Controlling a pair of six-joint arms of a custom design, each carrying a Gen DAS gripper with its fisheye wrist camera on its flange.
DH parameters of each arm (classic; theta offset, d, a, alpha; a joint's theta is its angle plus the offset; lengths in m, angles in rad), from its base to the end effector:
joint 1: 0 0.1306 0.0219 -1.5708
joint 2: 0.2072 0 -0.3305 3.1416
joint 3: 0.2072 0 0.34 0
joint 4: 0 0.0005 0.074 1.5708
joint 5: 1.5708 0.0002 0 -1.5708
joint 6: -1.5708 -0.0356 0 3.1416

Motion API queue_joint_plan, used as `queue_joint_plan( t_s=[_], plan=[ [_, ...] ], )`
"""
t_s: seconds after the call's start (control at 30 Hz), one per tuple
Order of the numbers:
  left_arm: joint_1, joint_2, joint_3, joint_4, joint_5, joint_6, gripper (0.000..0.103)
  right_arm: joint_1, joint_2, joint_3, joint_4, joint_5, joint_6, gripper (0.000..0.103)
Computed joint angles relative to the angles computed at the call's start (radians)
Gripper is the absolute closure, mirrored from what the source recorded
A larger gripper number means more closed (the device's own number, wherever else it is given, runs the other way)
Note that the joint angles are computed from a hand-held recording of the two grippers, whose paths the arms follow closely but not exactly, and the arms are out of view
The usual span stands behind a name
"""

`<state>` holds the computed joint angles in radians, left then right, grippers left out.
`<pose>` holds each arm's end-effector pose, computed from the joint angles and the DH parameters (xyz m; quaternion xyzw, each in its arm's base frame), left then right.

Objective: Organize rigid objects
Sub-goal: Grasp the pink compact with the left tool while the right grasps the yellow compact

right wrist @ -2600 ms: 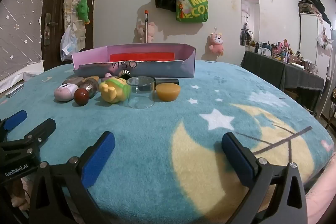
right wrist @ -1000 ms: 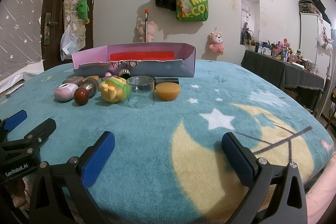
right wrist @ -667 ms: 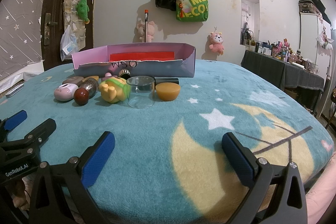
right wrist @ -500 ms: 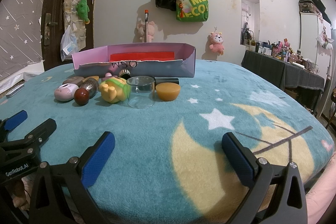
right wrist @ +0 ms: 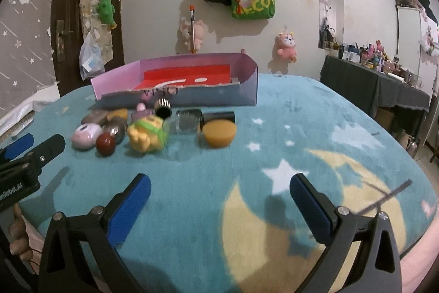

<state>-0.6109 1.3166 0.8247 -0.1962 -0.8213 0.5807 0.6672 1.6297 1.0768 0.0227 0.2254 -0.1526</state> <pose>0.3274 -0.1981 0.2376 -0.1580 0.8315 0.0790 0.5267 0.3916 0.2977 0.2158 -0.1653 0.8480 0.1074 0.4920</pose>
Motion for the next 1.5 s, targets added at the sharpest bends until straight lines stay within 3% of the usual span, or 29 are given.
queue_joint_plan(
  t_s=[0.27, 0.53, 0.97, 1.33, 1.43, 1.5],
  plan=[
    [0.033, 0.009, 0.034, -0.012, 0.042, -0.039, 0.000, -0.013, 0.015, 0.056, -0.042, -0.004, -0.004, 0.000],
    [0.061, 0.032, 0.090, -0.095, 0.086, -0.049, 0.000, -0.029, 0.032, 0.131, -0.104, -0.006, 0.015, 0.000],
    [0.142, 0.079, 0.180, -0.236, 0.267, -0.076, 0.000, -0.086, 0.131, 0.344, -0.388, -0.031, 0.045, 0.000],
    [0.169, 0.129, 0.246, -0.345, 0.320, -0.096, 0.002, -0.100, 0.233, 0.512, -0.590, -0.093, 0.116, 0.007],
    [0.175, 0.141, 0.263, -0.363, 0.338, -0.105, 0.008, -0.112, 0.258, 0.555, -0.631, -0.143, 0.102, 0.008],
    [0.179, 0.157, 0.282, -0.384, 0.348, -0.107, 0.016, -0.120, 0.272, 0.579, -0.653, -0.182, 0.094, 0.014]
  ],
)
